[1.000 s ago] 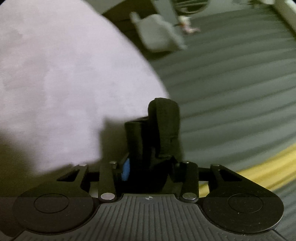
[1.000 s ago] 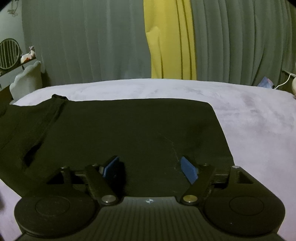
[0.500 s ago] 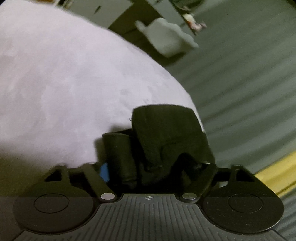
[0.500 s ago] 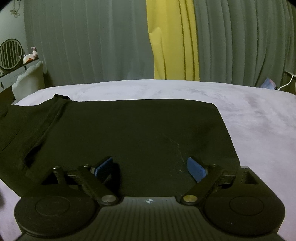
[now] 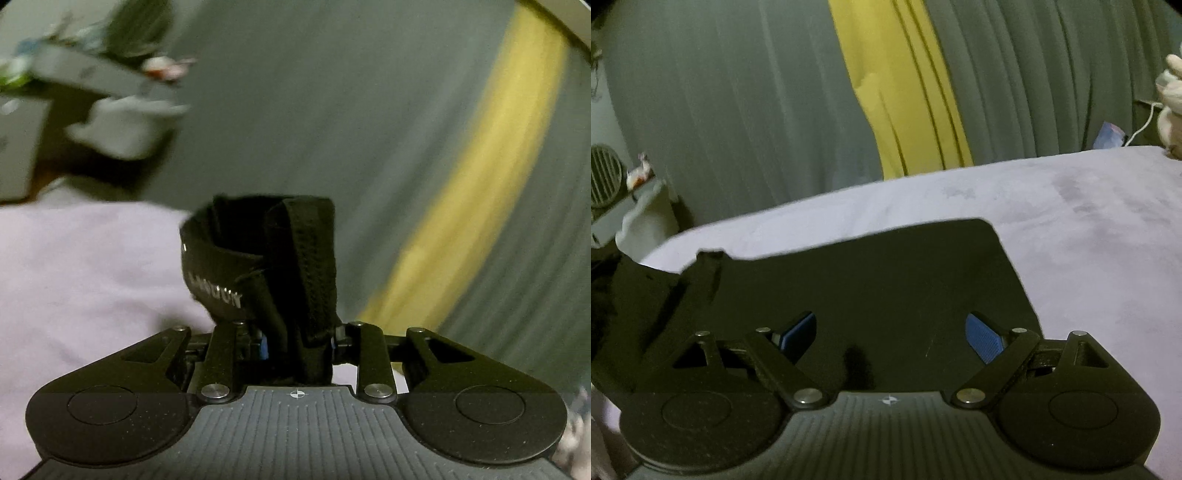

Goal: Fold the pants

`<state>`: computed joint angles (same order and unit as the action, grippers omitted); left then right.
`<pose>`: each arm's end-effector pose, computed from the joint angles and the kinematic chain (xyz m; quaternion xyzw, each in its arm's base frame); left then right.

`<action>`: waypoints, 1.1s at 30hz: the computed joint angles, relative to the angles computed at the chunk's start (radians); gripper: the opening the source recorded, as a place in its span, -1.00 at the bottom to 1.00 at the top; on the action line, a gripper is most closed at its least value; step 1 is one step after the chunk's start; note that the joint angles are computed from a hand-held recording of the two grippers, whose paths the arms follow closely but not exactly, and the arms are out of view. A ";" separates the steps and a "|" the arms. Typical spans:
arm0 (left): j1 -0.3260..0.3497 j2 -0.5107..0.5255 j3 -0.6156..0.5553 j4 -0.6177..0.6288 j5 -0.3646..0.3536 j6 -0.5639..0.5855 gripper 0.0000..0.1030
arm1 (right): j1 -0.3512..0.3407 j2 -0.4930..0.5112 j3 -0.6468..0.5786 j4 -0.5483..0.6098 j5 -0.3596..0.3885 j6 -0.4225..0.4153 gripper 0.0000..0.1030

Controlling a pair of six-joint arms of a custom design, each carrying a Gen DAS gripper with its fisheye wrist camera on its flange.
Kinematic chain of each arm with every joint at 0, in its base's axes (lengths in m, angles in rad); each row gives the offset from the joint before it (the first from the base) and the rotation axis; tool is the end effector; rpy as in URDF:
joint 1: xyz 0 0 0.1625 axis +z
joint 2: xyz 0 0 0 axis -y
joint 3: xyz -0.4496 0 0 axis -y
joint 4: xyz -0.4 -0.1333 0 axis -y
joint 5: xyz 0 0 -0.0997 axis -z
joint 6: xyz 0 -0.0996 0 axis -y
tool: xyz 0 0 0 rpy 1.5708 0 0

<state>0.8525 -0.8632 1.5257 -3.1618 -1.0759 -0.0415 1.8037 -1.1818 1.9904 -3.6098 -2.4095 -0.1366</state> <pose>-0.3494 -0.6742 0.2855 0.1843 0.8542 -0.4844 0.0424 0.1829 -0.5144 0.3609 -0.0940 -0.7764 0.5425 0.3068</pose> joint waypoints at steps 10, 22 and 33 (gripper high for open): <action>-0.140 0.080 0.023 0.153 -0.118 0.201 -0.09 | 0.023 -0.047 0.030 -0.087 -0.003 -0.023 0.72; -0.119 0.093 0.033 0.339 -0.020 -0.114 0.77 | -0.017 -0.146 0.081 0.049 0.142 0.115 0.72; -0.040 0.063 0.013 0.487 0.131 -0.532 0.83 | -0.168 -0.192 -0.013 0.509 0.522 0.437 0.71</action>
